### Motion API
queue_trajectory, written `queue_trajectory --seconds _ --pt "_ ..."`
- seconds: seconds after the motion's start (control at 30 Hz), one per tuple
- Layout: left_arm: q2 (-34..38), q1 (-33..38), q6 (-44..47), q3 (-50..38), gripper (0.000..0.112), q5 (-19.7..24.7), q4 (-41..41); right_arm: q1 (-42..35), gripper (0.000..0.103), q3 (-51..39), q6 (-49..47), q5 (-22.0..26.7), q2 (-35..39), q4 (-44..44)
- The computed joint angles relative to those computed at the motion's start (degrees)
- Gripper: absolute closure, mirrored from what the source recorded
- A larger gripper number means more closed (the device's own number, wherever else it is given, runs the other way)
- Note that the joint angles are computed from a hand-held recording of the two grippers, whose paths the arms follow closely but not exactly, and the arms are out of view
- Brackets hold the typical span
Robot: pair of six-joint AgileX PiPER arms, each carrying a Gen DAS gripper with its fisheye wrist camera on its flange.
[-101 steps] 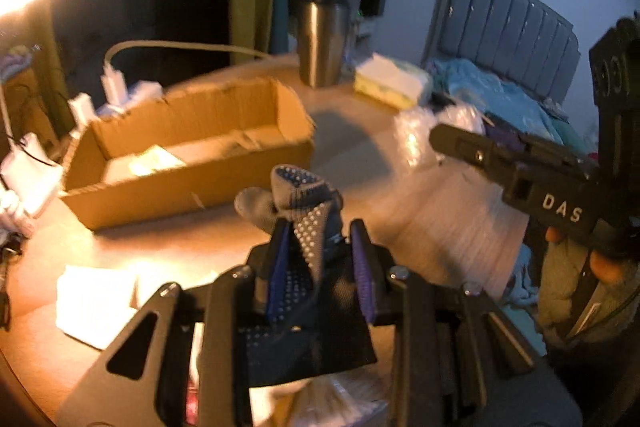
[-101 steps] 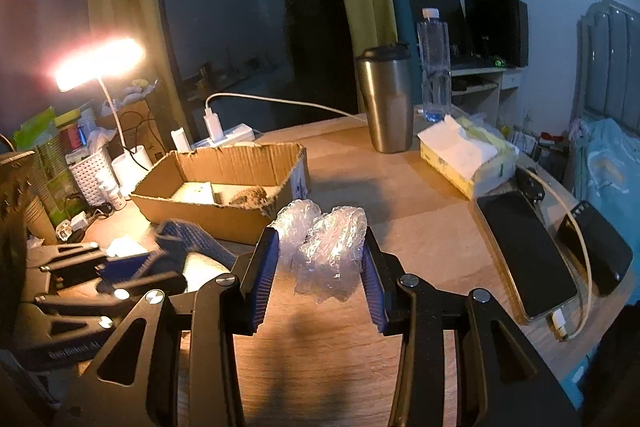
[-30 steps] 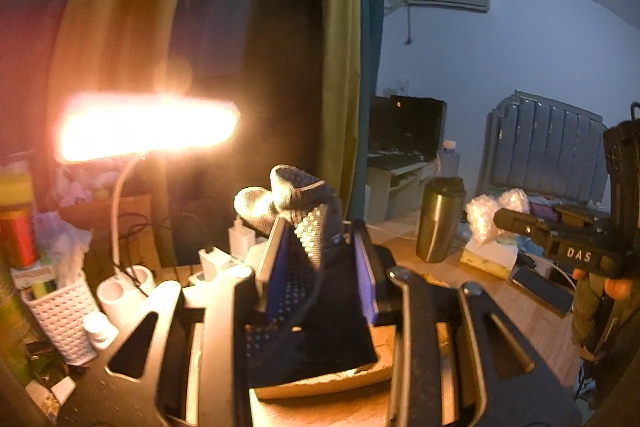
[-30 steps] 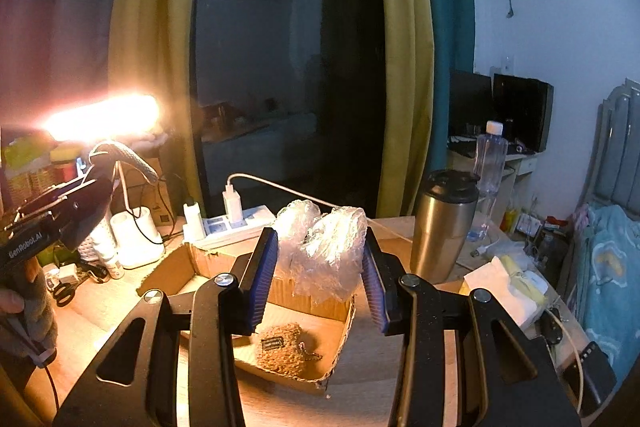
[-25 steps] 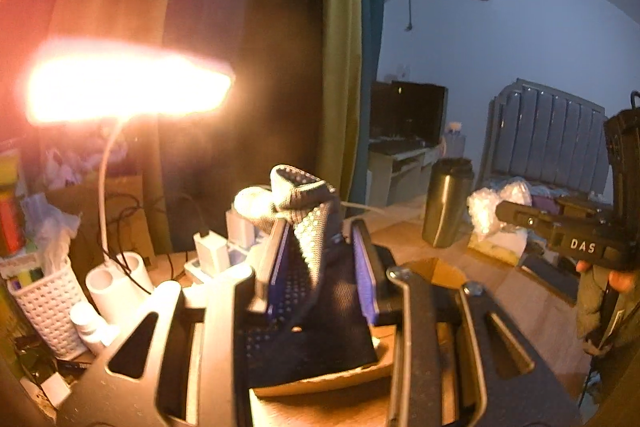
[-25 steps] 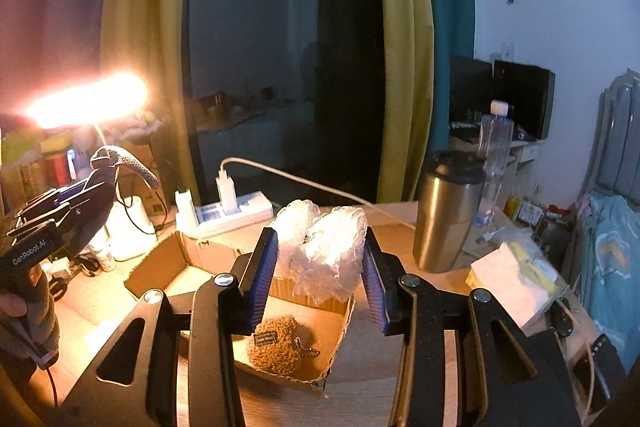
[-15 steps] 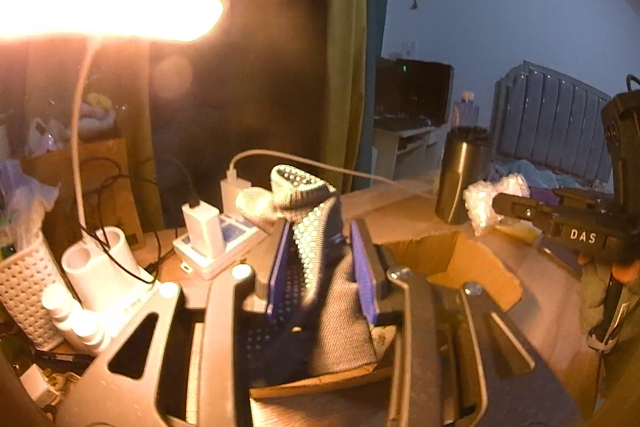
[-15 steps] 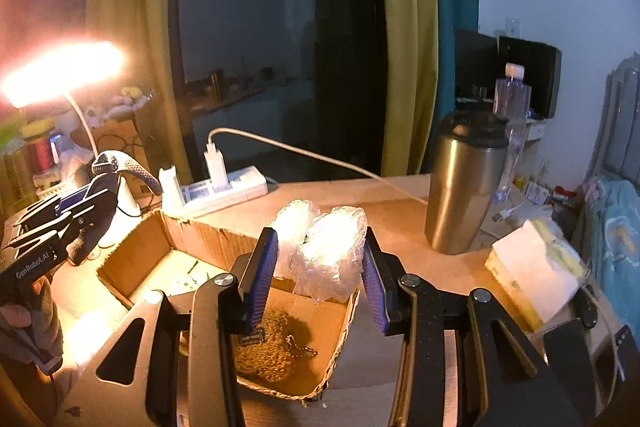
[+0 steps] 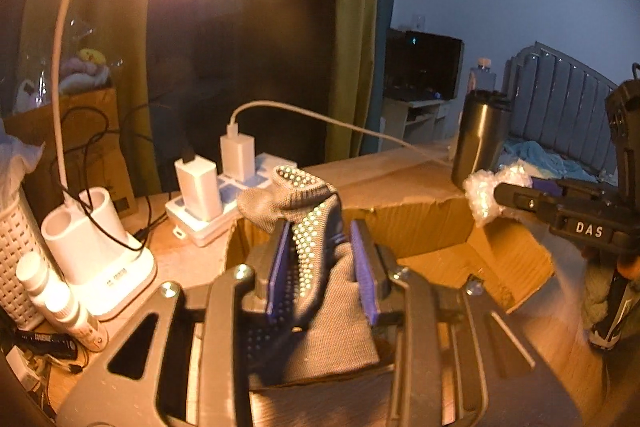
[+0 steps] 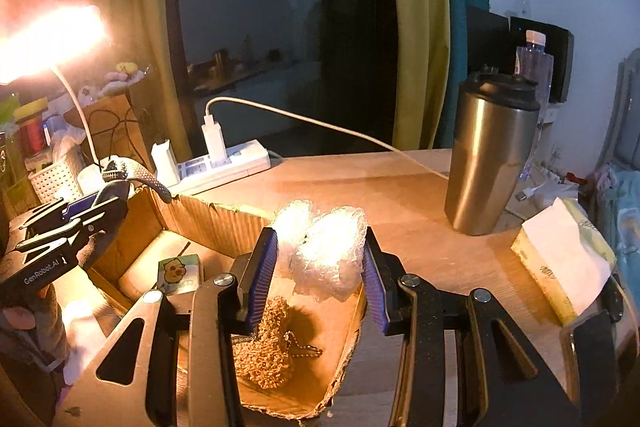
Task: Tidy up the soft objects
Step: 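Release the socks and bubble wrap into the box with both grippers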
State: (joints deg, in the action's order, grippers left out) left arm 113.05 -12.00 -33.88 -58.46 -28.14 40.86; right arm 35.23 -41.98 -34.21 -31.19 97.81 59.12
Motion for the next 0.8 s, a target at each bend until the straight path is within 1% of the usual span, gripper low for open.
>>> queue_trajectory --seconds 0.17,0.2,0.23,0.3,0.4,0.47,0.53,0.57,0.8 --pt "1.1 -0.4 -1.0 -1.5 0.076 3.5 0.5 -0.4 0.060 -0.4 0.4 0.6 0.8 -0.5" --pt "1.1 -0.7 -1.4 -2.0 0.072 4.8 1.0 -0.3 0.060 -0.6 0.0 0.6 1.1 -0.1" --pt "1.0 -0.9 -0.6 -2.1 0.062 5.3 0.5 -0.2 0.060 -0.9 -0.7 0.6 1.3 0.6" --pt "0.6 -1.0 0.5 -1.7 0.052 5.2 -0.5 0.0 0.059 -1.4 -1.8 0.7 1.8 1.6" --pt "-0.1 -0.5 0.4 -0.8 0.051 3.8 -0.9 0.0 0.055 -2.0 -3.4 0.8 2.3 3.2" --pt "-0.5 -0.3 0.3 -0.6 0.051 3.8 -0.9 -0.1 0.046 -2.5 -4.5 1.1 2.6 4.7" --pt "-1.2 -0.2 1.0 0.0 0.051 3.5 -1.7 -0.1 0.041 -2.4 -4.4 1.0 2.3 4.9" --pt "-1.4 -0.1 1.0 0.2 0.051 3.4 -1.7 0.2 0.040 -2.2 -4.6 0.7 2.1 5.3" --pt "-4.4 0.8 3.0 3.3 0.050 1.9 -3.9 2.9 0.040 -0.5 -7.2 -1.7 -1.1 8.5"
